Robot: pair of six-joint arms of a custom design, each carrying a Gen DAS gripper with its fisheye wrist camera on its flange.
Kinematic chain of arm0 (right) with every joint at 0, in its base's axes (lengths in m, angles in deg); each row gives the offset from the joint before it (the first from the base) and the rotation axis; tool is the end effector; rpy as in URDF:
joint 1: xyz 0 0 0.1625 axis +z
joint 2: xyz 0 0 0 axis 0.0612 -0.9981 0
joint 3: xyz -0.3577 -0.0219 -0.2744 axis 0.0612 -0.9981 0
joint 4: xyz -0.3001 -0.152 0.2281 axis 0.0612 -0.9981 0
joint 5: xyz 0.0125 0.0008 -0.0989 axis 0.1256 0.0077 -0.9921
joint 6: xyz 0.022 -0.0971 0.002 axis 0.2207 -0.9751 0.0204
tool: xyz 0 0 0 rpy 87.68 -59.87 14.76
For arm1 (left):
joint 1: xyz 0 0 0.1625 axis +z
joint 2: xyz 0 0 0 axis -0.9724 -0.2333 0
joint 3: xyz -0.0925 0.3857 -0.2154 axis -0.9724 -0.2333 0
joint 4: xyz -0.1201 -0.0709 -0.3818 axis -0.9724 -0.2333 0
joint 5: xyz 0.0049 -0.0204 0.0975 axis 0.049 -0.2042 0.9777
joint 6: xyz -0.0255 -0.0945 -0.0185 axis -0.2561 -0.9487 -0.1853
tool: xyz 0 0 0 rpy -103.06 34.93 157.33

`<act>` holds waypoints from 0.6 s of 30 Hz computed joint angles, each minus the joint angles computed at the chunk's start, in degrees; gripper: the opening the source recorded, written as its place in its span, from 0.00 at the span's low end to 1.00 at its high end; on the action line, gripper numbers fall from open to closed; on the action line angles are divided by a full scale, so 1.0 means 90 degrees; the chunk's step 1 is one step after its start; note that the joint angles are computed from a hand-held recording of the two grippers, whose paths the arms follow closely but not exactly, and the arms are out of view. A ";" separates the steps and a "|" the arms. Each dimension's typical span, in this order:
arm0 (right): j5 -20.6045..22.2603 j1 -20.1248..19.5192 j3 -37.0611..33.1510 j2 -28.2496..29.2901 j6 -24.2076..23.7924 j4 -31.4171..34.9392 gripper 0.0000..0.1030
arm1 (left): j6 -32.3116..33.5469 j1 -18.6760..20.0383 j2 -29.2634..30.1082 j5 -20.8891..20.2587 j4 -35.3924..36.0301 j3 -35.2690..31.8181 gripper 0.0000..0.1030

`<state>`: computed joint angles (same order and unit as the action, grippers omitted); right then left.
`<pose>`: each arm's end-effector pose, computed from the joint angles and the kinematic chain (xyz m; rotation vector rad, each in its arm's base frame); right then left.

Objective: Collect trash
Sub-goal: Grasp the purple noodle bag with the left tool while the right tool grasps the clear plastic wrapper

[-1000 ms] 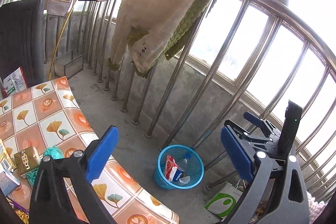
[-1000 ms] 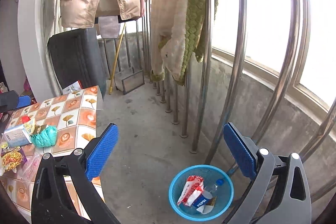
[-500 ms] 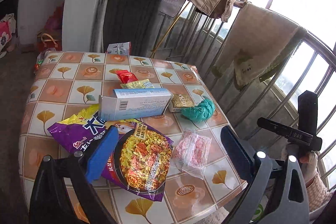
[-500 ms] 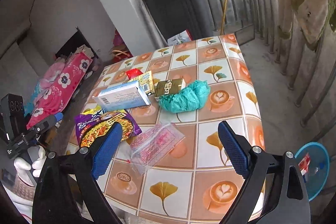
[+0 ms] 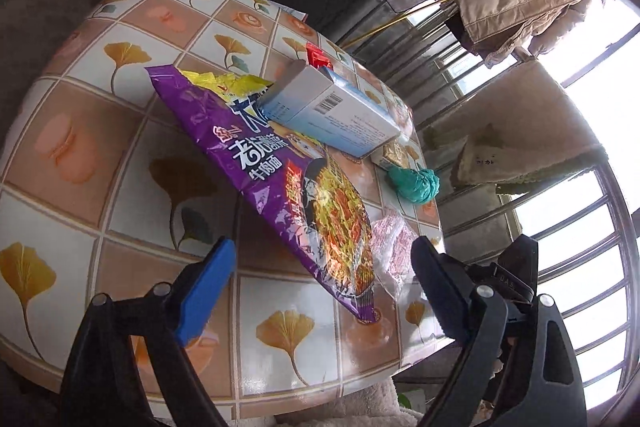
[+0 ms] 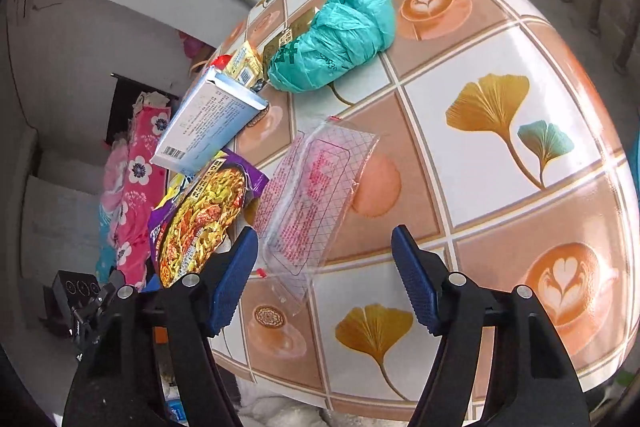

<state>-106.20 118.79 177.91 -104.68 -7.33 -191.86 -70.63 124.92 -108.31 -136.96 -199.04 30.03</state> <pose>0.4011 -0.4654 0.3016 -0.4562 -2.8758 0.8414 -0.2603 -0.5330 0.4316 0.2606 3.0446 -0.6593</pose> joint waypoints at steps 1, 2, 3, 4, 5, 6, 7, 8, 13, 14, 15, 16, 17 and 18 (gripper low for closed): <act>0.0046 -0.0018 0.0012 0.0011 0.0042 -0.0022 0.60 | -0.0067 0.0050 0.0028 -0.0107 -0.0050 0.0000 0.84; 0.0058 -0.0019 0.0005 0.0033 0.0036 -0.0047 0.59 | -0.0111 0.0089 0.0059 -0.0177 -0.0084 0.0000 0.84; 0.0029 -0.0005 -0.0030 0.0065 0.0011 -0.0038 0.59 | -0.0171 0.0112 0.0098 -0.0178 -0.0083 -0.0015 0.84; -0.0013 0.0000 -0.0080 0.0106 -0.0012 -0.0009 0.59 | -0.0214 0.0125 0.0123 -0.0179 -0.0113 -0.0008 0.83; -0.0040 0.0003 -0.0115 0.0131 -0.0027 0.0008 0.58 | -0.0240 0.0147 0.0152 -0.0207 -0.0151 -0.0003 0.83; -0.0041 -0.0005 -0.0134 0.0156 -0.0041 -0.0007 0.56 | -0.0272 0.0170 0.0186 -0.0222 -0.0169 -0.0008 0.81; -0.0043 -0.0018 -0.0149 0.0182 -0.0035 -0.0029 0.54 | -0.0299 0.0185 0.0213 -0.0233 -0.0195 -0.0008 0.79; -0.0040 -0.0035 -0.0155 0.0199 -0.0032 -0.0062 0.53 | -0.0301 0.0199 0.0229 -0.0240 -0.0237 0.0010 0.78; -0.0087 -0.0085 -0.0201 0.0308 0.0039 -0.0232 0.43 | -0.0334 0.0194 0.0386 0.0013 -0.0077 -0.0045 0.62; -0.0105 -0.0095 -0.0218 0.0349 0.0048 -0.0266 0.40 | -0.0331 0.0195 0.0413 0.0050 -0.0033 -0.0054 0.60; -0.0123 -0.0096 -0.0223 0.0367 0.0057 -0.0290 0.38 | -0.0335 0.0202 0.0442 0.0064 0.0016 -0.0065 0.56; -0.0154 -0.0093 -0.0231 0.0385 0.0072 -0.0298 0.37 | -0.0348 0.0215 0.0459 0.0039 0.0053 -0.0072 0.52; -0.0197 -0.0080 -0.0237 0.0390 0.0099 -0.0275 0.34 | -0.0362 0.0230 0.0479 0.0005 0.0076 -0.0081 0.50; -0.0236 -0.0074 -0.0250 0.0406 0.0114 -0.0265 0.31 | -0.0351 0.0240 0.0489 -0.0014 0.0080 -0.0076 0.47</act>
<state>-108.32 118.13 175.67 -101.03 -6.31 -194.24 -73.79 127.08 -103.91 -137.08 -198.32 29.35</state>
